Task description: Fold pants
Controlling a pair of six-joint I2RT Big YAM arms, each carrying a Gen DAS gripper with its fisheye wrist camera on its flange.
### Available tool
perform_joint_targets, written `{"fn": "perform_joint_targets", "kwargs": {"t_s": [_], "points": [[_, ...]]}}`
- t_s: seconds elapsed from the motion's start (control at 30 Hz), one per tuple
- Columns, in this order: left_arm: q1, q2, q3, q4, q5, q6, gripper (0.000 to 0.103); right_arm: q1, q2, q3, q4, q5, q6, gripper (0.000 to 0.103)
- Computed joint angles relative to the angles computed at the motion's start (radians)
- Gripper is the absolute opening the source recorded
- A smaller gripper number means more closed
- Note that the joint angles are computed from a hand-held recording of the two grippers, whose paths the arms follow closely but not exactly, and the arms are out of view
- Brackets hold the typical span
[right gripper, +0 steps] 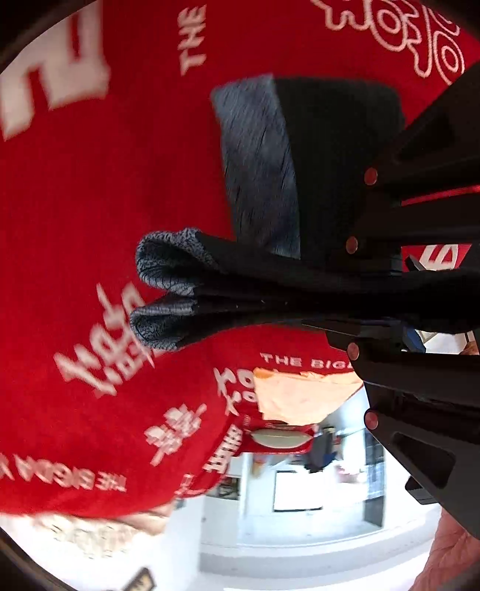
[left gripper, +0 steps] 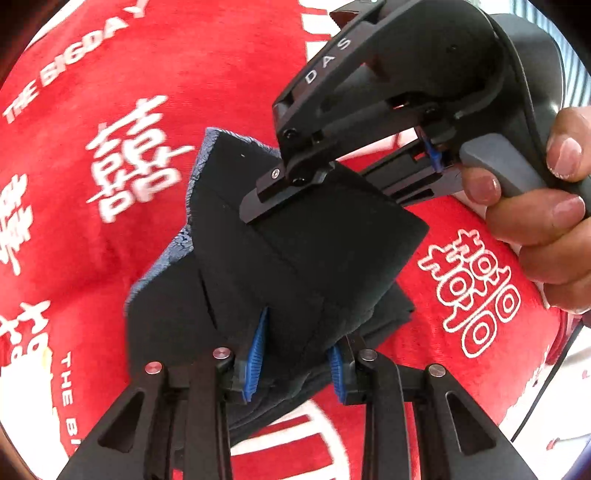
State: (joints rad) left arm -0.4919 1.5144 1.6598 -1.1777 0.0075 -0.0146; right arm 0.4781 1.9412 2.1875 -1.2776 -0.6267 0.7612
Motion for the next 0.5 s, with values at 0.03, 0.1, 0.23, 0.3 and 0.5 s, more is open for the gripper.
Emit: {"fn": "perform_joint_targets", "kwargs": {"t_s": [0.03,0.1,0.23,0.3,0.5], "points": [[-0.008,0.006,0.001,-0.002,-0.001,-0.002,0.031,-0.013,-0.026,-0.056,0.02,0.002,0.003,0.016],[-0.028,0.029,0.008,-0.011,-0.003,-0.007,0.031,-0.03,-0.051,-0.123,0.042,0.003,0.004,0.016],[-0.067,0.06,0.005,-0.023,-0.024,-0.018,0.031,-0.061,-0.095,-0.252,0.09,-0.005,-0.006,0.016],[-0.081,0.071,0.0,-0.026,-0.035,-0.018,0.031,-0.069,-0.11,-0.294,0.105,-0.003,-0.02,0.016],[-0.105,0.088,-0.027,-0.019,-0.062,-0.007,0.031,-0.087,-0.136,-0.414,0.161,0.006,-0.022,0.018]]}}
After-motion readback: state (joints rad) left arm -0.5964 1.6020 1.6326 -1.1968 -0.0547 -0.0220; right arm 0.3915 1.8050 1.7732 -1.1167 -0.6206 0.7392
